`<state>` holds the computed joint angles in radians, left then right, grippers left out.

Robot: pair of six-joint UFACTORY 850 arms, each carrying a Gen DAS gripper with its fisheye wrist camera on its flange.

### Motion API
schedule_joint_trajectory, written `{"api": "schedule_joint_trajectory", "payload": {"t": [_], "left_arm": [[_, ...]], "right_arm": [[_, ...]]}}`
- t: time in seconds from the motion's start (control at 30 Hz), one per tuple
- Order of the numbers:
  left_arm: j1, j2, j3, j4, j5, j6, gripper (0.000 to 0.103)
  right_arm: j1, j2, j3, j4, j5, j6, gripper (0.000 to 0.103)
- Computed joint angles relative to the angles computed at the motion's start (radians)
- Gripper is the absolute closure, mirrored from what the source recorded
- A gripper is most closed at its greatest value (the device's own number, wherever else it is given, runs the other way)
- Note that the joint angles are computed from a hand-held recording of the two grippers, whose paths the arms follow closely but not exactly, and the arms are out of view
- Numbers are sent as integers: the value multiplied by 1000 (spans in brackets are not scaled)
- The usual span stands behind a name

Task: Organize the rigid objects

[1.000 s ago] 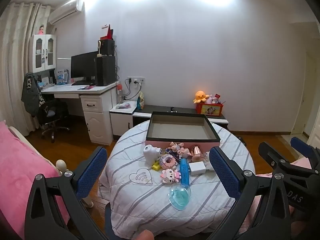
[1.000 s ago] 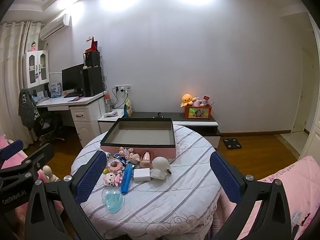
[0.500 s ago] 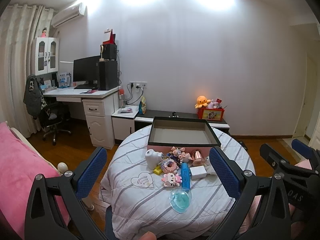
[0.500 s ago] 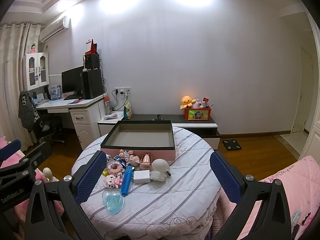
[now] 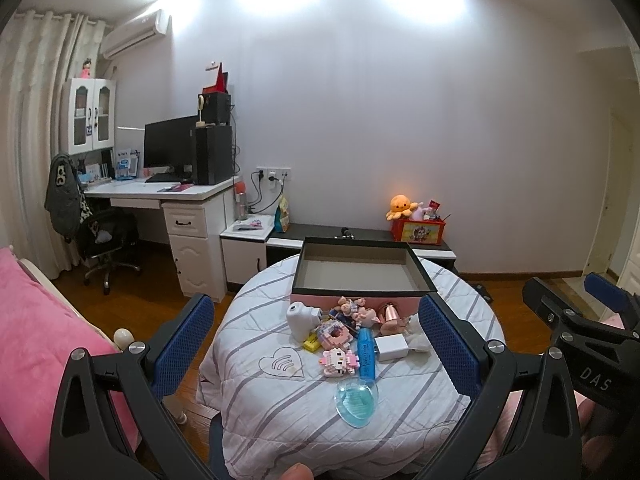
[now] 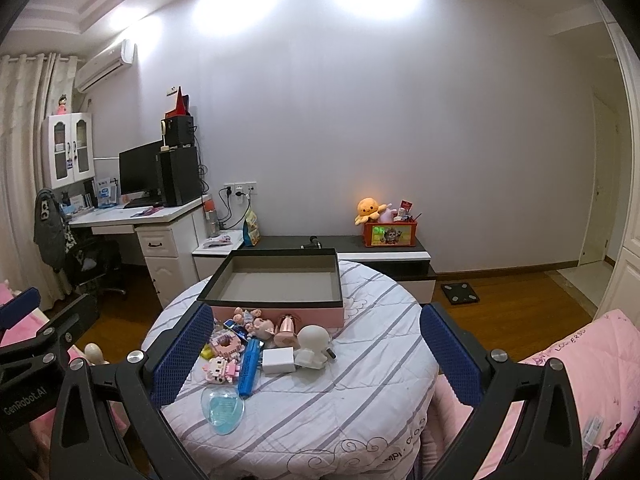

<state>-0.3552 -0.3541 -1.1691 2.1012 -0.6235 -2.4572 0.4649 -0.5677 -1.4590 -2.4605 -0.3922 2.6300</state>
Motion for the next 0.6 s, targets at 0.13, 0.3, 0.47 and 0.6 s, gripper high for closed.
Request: {"api": "schedule_joint_trajectory", "payload": {"t": [0.13,0.3,0.47,0.6], "left_arm": [[-2,0,-1,0,1,-1,0],[-1,0,0,1,4,-1,0],[-3,-1,-3,-11,3,8,0],[0,-10,-10,-13,11,9,0]], "right_arm": [[0,0,-1,3,1,-3,0],[2,1,1,6,-2,-6,0],[2,5,4,1,-1,-5,0],[0,-2,-4,10,9,-16,0]]}}
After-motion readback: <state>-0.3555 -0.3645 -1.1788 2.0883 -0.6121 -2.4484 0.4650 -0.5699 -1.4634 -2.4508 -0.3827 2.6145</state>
